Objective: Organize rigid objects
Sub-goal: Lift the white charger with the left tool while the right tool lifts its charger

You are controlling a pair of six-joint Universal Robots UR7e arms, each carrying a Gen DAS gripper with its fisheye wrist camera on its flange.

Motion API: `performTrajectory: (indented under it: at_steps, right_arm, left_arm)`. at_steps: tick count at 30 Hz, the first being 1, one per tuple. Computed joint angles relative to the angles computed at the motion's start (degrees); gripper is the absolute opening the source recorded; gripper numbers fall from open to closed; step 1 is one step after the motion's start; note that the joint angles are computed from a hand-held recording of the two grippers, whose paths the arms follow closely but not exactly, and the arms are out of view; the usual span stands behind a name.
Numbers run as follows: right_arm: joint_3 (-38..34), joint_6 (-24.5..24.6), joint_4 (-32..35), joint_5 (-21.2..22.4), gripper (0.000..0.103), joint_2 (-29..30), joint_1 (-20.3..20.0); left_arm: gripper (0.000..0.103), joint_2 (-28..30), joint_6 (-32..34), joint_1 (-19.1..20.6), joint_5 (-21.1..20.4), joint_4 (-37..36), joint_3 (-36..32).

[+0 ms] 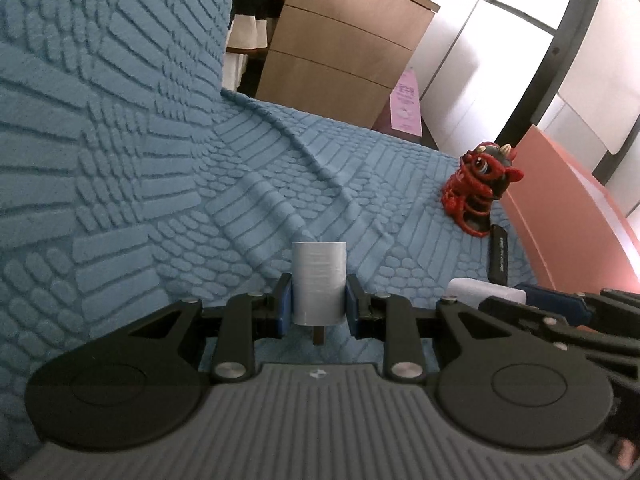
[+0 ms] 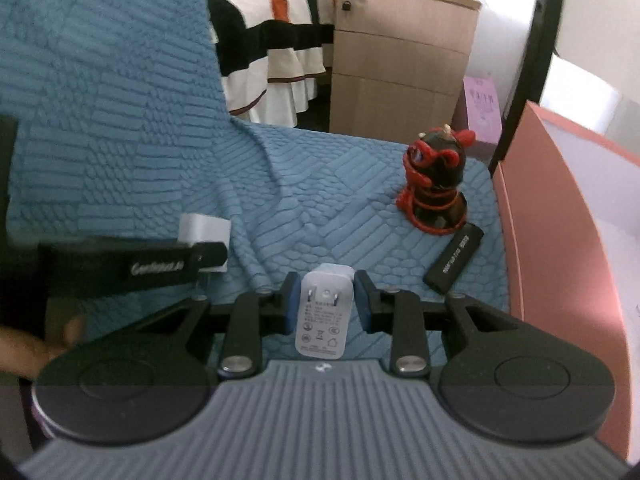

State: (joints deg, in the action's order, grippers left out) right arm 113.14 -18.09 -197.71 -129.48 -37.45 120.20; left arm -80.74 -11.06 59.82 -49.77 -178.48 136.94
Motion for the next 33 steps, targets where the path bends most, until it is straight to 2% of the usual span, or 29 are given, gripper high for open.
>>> performTrajectory:
  at_steps: [6,11,15,17,26,33]
  right_arm:
    - [1.00,4.08,1.44,2.60,0.033,-1.93,-1.27]
    - [2.30,9.07,2.64,7.05,0.034,-4.18,-3.02]
    - [2.66,10.61,3.56,7.54,0.038,-4.71,-3.56]
    - [2.82,10.83,4.27,8.05,0.046,-4.96,-3.86]
    - [2.00,9.33,3.89,10.00,0.046,-3.59,-4.75]
    - [-0.47,6.68,-0.81,8.20,0.046,0.35,-5.41]
  left_arm:
    - [0.031,-2.24,-3.54,-1.40,0.73,3.14,1.62]
    - [0.032,-3.60,-5.37,-2.30,1.49,4.24,2.82]
    - [0.033,-4.71,-6.16,-2.34,0.71,5.39,2.91]
    - [0.034,-4.75,-6.11,-2.30,0.57,5.18,2.95]
    - [0.034,-3.79,-4.82,-1.66,0.17,3.26,2.59]
    - [0.034,-3.56,-4.44,-1.45,-0.17,2.20,2.63]
